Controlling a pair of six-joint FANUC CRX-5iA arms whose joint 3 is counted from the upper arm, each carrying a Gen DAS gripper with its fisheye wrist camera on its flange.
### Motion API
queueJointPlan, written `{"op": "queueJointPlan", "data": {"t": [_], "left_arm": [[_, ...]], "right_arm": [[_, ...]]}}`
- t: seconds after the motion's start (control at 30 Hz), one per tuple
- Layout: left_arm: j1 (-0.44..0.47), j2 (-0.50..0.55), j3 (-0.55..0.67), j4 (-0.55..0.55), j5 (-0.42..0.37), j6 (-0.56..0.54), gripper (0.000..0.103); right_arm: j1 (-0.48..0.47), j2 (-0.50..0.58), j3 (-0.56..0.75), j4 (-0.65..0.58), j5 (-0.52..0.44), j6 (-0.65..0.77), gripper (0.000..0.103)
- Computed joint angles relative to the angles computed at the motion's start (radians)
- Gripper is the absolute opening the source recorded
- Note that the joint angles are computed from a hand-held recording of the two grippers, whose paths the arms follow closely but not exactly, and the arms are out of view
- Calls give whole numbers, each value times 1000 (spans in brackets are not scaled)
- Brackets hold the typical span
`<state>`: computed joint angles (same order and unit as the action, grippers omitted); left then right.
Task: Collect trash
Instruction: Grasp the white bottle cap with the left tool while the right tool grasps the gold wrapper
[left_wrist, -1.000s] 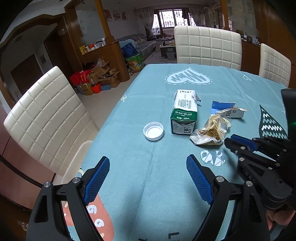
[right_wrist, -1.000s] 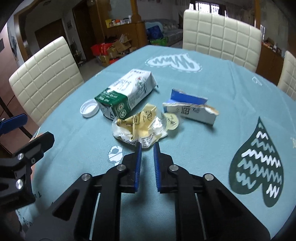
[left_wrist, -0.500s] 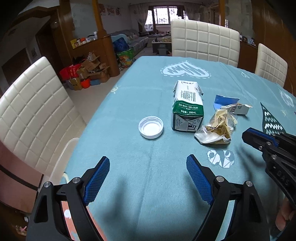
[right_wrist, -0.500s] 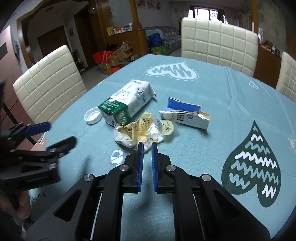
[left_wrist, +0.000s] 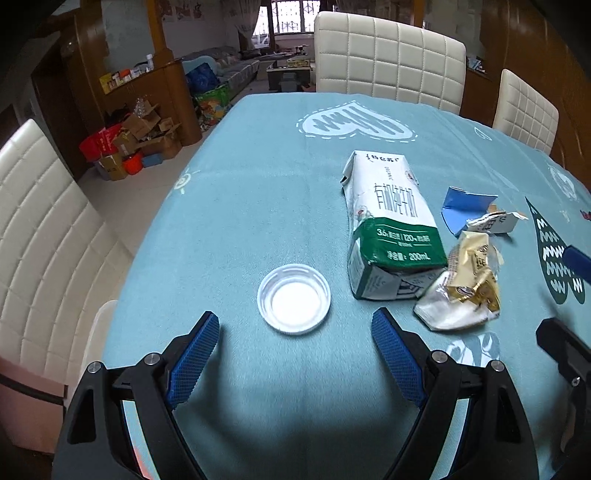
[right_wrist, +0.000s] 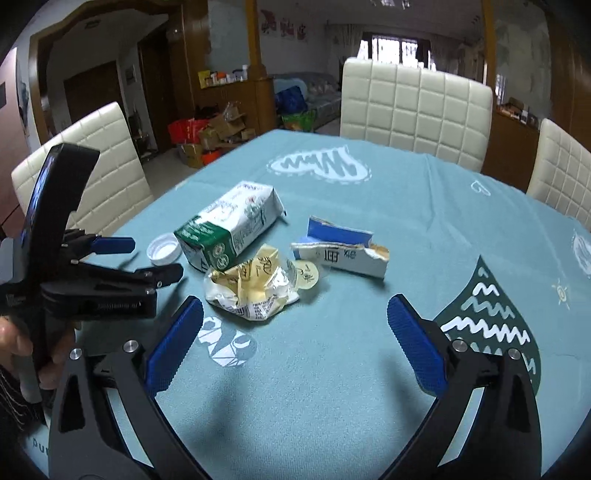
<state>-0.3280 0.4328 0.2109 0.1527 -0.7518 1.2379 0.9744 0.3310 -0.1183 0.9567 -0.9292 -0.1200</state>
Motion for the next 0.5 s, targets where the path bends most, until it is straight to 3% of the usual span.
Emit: {"op": "queueJointPlan", "data": {"t": [0.4,0.5], "left_arm": [[11,-8,-63,111,83,-127,81],[12,-9,-64,113,82,-136,71]], "right_arm": [[-42,53,104,-144,61,73,91],[-38,90,158,-150,33,111,91]]}}
